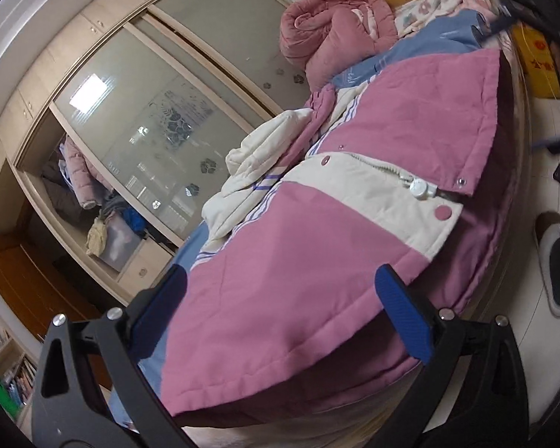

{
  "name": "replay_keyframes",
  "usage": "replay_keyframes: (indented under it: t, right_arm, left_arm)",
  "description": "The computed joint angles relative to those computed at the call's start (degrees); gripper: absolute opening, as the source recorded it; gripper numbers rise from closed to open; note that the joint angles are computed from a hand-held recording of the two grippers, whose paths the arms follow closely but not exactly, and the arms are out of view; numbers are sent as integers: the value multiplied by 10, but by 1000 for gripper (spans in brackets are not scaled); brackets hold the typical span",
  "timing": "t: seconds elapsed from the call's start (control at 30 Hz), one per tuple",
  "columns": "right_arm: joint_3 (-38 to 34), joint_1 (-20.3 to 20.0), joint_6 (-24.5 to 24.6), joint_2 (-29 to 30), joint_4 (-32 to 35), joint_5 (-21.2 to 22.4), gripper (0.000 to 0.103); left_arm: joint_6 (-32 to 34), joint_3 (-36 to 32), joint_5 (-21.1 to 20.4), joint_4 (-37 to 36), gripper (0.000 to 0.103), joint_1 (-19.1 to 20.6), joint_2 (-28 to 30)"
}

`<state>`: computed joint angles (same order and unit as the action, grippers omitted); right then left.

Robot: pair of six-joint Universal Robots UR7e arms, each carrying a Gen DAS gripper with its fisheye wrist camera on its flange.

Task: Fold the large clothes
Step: 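Grasp the pink jacket hem with the right gripper and lift it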

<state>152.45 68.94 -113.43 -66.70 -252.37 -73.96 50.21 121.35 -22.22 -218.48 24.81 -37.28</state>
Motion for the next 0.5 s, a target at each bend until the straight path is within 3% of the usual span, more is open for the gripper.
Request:
replay_keyframes:
  t: [0.07, 0.23, 0.3, 0.4, 0.5]
  right_arm:
    - [2, -28, -48, 35, -30, 30, 102]
    - [-34, -81, -120, 151, -165, 90, 102]
    - [-67, -115, -146, 212, -251, 149, 102]
    - [-83, -133, -169, 239, -275, 178, 102]
    - [-102, -141, -157, 256, -303, 204, 102]
  left_arm:
    - [-5, -6, 0, -5, 101, 1, 0]
    - [89, -61, 20, -136, 101, 4, 30]
    - [108, -81, 23, -174, 101, 6, 34]
    - [124, -96, 26, -204, 101, 6, 36]
    - [126, -101, 28, -210, 101, 5, 38]
